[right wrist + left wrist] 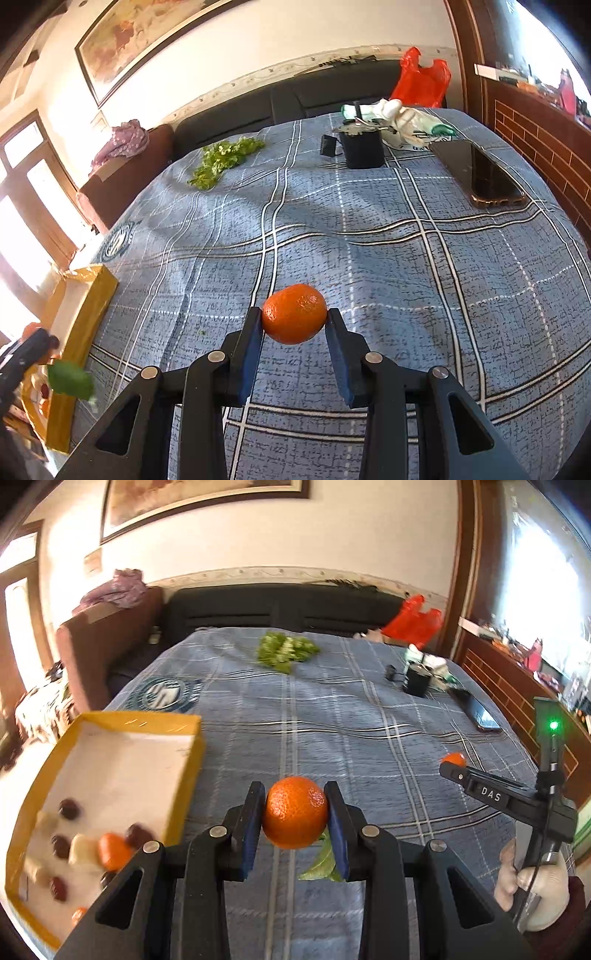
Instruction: Organize fruits
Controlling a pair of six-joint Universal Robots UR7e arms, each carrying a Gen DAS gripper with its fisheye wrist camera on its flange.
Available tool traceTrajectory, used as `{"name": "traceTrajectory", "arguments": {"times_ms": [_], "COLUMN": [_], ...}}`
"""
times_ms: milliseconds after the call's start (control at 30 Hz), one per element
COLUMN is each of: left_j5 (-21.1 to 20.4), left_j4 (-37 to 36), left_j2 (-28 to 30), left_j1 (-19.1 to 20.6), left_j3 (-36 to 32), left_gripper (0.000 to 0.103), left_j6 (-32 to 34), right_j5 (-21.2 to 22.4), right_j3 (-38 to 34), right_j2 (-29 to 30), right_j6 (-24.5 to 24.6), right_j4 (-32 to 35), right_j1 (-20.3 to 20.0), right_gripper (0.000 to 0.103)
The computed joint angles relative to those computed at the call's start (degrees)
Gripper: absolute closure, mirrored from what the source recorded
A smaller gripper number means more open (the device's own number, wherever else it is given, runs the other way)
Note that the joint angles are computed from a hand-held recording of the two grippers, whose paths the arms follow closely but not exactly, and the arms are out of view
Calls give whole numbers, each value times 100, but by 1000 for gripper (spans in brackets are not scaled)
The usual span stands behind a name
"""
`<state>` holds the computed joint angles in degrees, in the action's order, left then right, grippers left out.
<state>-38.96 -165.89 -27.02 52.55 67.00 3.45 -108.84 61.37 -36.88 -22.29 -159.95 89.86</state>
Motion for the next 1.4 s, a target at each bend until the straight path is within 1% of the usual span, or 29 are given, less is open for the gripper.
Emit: {"name": "traceTrajectory", "arguments": {"times_ms": [133,267,400,500,600,633,700,800,867,933,1033,1133,1167,1267,1300,1367,1400], "left_j5": [42,212,376,437,422,396,361,256,261,269,239,47,-91,-859,-1009,-1274,-1399], "left_j4": [-282,-656,-850,-923,-957,-964,-1004,-1106,-1164,-1188,-1270,-1323,-1264,-821,-672,-200,61], "left_j2": [-477,-896,-1290,-1596,-1843,-1900,-1971,-2047,-2089,-2112,-2127,-2114,-2125,-2141,-2100,-1960,-1882], "left_j1": [21,-2,16,114,199,221,256,302,312,327,364,439,478,572,568,531,515], "left_j3": [654,1170,1621,1942,2214,2280,2373,2468,2516,2540,2570,2556,2554,2469,2406,2208,2100], "left_gripper": [71,71,71,71,71,71,71,71,71,71,71,71,71,71,70,65,60], "left_j6": [-308,-331,-456,-711,-944,-983,-1018,-1006,-997,-1000,-930,-896,-931,-906,-810,-541,-429], "right_j5": [-73,-277,-34,11,94,86,130,381,431,340,307,177,136,82,70,35,25], "right_j3": [148,427,870,975,974,951,827,657,598,594,607,673,716,771,839,884,881], "right_j2": [17,-14,-212,-169,-53,11,141,302,410,505,539,524,498,419,359,296,287], "right_j6": [-158,-381,-277,-498,-693,-742,-726,-629,-714,-813,-806,-921,-970,-1035,-1042,-1011,-981], "right_j4": [-60,-285,-215,-276,-165,-132,160,710,893,859,871,642,554,389,278,176,164], "right_j1": [72,215,384,569,740,787,838,885,943,1012,1045,1078,1084,1066,1034,964,935], "right_gripper": [65,65,65,65,65,65,63,63,64,64,64,64,64,64,65,65,65]}}
